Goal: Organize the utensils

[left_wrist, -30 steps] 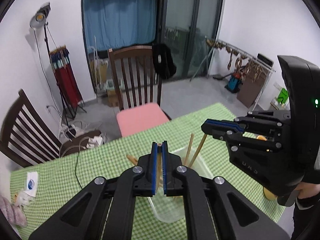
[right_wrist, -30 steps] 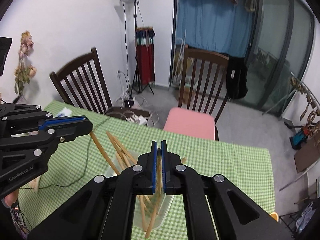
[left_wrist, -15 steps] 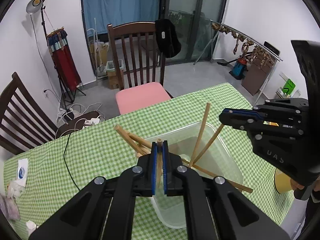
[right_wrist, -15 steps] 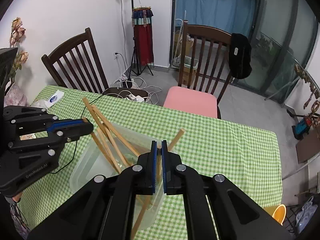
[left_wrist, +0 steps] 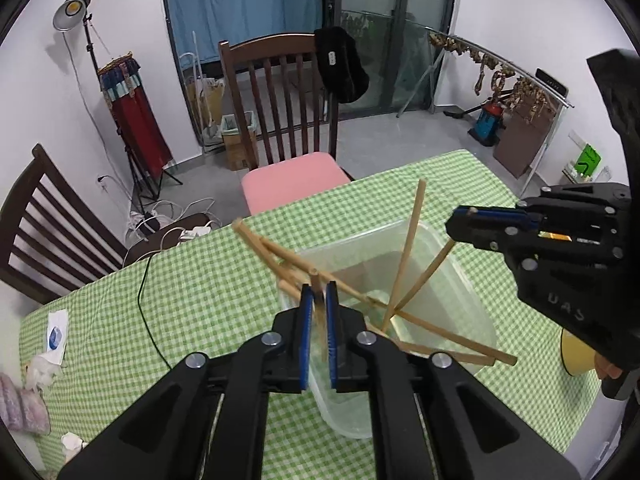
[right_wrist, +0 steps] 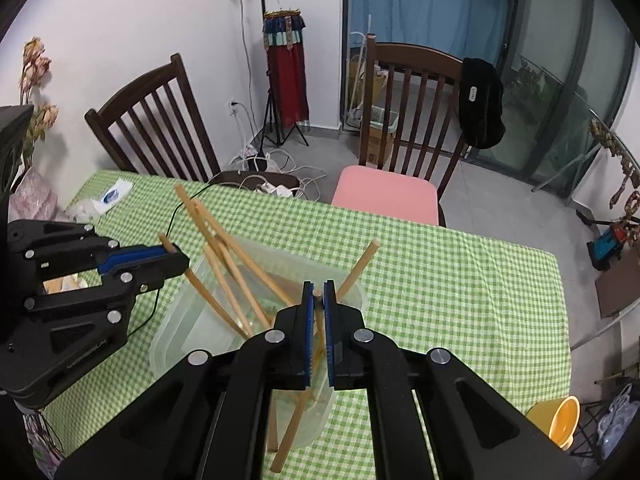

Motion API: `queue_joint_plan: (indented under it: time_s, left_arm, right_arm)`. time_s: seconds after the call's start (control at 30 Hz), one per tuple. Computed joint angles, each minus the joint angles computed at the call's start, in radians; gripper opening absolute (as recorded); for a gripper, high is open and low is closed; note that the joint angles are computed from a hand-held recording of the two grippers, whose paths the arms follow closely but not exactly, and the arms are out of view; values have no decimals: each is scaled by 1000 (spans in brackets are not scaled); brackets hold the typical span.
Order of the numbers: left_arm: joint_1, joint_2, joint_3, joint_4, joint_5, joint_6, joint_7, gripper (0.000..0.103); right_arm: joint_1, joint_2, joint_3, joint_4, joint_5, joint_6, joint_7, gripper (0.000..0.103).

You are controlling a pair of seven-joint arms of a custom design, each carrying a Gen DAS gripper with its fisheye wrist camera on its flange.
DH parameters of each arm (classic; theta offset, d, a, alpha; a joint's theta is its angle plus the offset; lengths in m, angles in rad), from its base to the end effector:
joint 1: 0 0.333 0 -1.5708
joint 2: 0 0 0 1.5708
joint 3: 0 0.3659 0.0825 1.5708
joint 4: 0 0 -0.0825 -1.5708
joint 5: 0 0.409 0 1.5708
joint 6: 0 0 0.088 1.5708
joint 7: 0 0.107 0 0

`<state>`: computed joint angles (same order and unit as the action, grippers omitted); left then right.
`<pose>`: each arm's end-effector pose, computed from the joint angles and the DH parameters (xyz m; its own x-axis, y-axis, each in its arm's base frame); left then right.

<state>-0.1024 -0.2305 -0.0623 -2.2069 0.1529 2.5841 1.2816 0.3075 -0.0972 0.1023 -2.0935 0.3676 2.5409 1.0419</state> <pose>0.5303 -0.0937 0.5844 0.0133 -0.9998 0.0120 -0.8142 -0.0178 -0.5803 0.5363 0.2304 0.5646 0.6482 -0.7605 -0.0372 -0.6406 -0.5183 -0.5666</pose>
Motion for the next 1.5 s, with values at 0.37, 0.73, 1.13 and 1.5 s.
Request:
queue_joint_plan:
  time_s: [0.37, 0.73, 1.13, 1.5]
  left_arm:
    - [-3, -131, -2, -75, 73, -21, -52, 75]
    - [-37, -319, 11, -168, 104, -65, -127, 84]
    - [-66, -566, -23, -267, 197, -143, -275, 95]
    - [-81, -742, -97, -308, 290, -247, -405, 95]
  right_arm:
    - [-28, -117, 4, -90, -30, 66, 41, 82]
    - [-60, -291, 5, -201, 3, 47, 31, 85]
    - [-97, -491, 18, -331, 42, 29, 32, 88]
    - [-89, -650, -4, -423, 105, 7, -5, 88]
